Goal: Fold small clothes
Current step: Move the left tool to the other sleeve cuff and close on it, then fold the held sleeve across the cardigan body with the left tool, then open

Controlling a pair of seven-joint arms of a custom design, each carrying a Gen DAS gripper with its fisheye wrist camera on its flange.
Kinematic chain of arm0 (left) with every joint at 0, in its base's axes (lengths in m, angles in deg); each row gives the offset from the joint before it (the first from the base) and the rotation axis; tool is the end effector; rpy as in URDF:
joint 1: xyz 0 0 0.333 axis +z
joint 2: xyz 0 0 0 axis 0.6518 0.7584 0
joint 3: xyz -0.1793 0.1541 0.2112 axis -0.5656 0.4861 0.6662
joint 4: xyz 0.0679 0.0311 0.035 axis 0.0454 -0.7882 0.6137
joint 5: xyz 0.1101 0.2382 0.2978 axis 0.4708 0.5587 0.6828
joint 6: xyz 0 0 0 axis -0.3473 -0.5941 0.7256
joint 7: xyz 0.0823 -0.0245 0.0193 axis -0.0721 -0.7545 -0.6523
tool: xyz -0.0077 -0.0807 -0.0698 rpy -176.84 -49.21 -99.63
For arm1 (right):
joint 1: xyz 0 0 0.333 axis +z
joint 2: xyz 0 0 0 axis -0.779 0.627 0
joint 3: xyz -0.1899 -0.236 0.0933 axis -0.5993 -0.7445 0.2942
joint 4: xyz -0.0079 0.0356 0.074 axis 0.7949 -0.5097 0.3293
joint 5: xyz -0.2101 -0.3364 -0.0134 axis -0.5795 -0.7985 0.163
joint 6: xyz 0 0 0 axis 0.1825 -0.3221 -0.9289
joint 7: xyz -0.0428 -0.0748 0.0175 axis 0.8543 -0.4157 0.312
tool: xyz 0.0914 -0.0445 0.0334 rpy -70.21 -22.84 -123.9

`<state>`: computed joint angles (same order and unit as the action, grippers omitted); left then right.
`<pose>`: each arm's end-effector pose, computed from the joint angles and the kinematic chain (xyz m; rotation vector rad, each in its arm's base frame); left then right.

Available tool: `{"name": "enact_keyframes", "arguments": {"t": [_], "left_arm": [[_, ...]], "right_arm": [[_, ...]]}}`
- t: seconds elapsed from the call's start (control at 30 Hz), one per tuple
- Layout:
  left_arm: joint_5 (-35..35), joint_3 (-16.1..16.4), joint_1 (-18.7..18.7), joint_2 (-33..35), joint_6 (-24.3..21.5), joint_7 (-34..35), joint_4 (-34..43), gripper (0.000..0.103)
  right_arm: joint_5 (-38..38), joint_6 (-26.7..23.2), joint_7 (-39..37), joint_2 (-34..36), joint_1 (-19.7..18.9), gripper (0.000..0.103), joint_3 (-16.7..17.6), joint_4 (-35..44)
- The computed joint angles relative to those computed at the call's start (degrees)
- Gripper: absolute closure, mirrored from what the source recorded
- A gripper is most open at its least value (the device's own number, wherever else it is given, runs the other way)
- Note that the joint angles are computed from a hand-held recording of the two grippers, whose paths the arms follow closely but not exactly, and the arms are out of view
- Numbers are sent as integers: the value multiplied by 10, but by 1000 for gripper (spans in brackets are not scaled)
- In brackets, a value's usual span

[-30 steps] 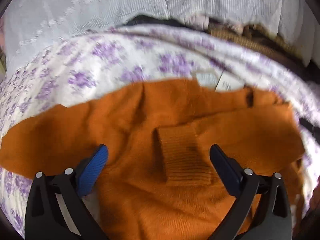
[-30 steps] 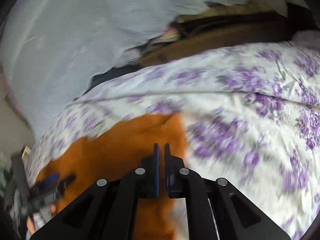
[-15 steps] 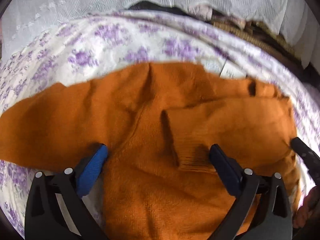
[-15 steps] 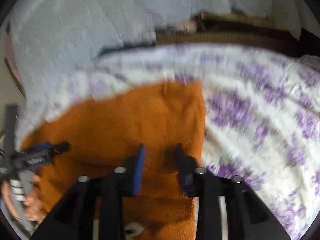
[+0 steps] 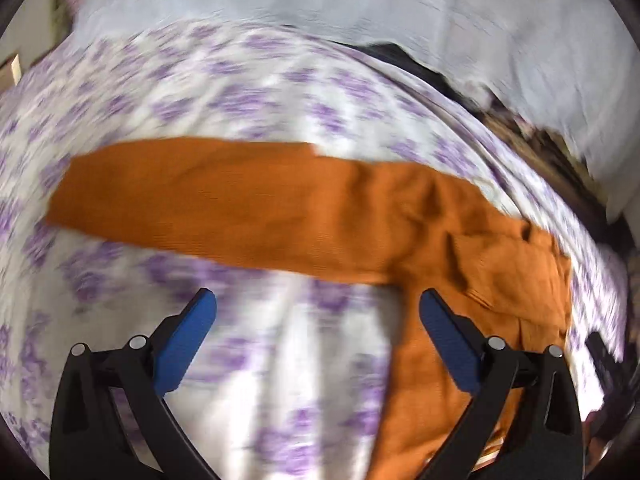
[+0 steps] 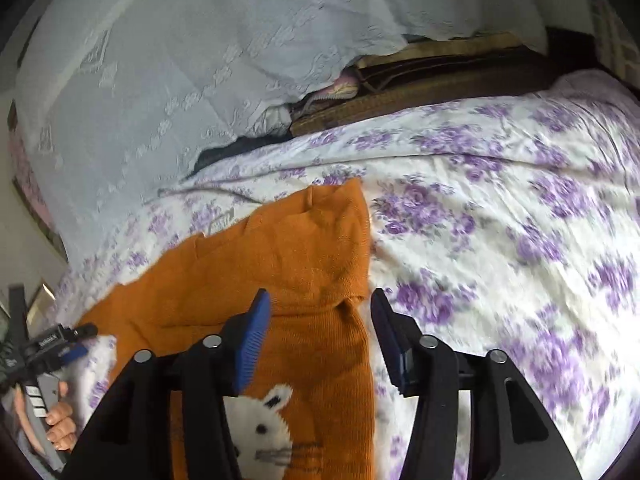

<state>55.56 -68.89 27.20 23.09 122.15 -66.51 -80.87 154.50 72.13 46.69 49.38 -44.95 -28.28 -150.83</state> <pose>0.3956 -0.2174 0.4853 -2.3166 1.2817 -0.7372 0.4524 -0.0511 0.4845 -1.5635 1.5557 -0.3261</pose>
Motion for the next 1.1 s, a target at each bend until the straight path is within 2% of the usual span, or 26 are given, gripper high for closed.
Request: {"name": "enact_keyframes", "arguments": {"t": [0.13, 0.23, 0.3, 0.5, 0.53, 0.57, 0.63, 0.73, 0.87, 0.93, 1.0, 1.1], "left_arm": [[-29, 36, 16, -61, 56, -37, -73, 4], [-49, 59, 29, -73, 104, -45, -103, 5], [-54, 63, 39, -71, 127, -44, -109, 5], [-52, 65, 82, -54, 171, -48, -108, 8], [-47, 63, 91, -54, 169, -51, -108, 17], [-45, 61, 97, -55, 166, -52, -107, 30], [-44, 65, 103, -62, 170, -54, -115, 44], [-54, 76, 104, -71, 190, -57, -130, 55], [-51, 66, 109, -82, 180, -58, -133, 66], [-51, 70, 103, -81, 173, -47, -130, 84], [-49, 67, 95, -79, 155, -32, -120, 92], [-24, 35, 107, -82, 109, -34, -98, 96]], "right_arm": [[53, -12, -20, -27, 5, 50, -20, -22], [129, 6, -76, -44, 16, 48, -29, -37], [169, 15, -113, -48, 18, 47, -28, -41], [172, -1, -123, -38, 5, 47, -15, -36], [168, -5, -118, -35, 3, 47, -14, -35], [164, -10, -113, -32, 2, 47, -14, -33], [156, -18, -101, -28, -2, 47, -14, -32], [147, -24, -91, -23, -5, 47, -12, -30], [150, -24, -95, -22, -6, 47, -11, -30], [151, -23, -97, -21, -6, 47, -9, -30], [151, -23, -97, -21, -6, 47, -9, -30], [145, -25, -91, -17, -7, 47, -8, -28]]}}
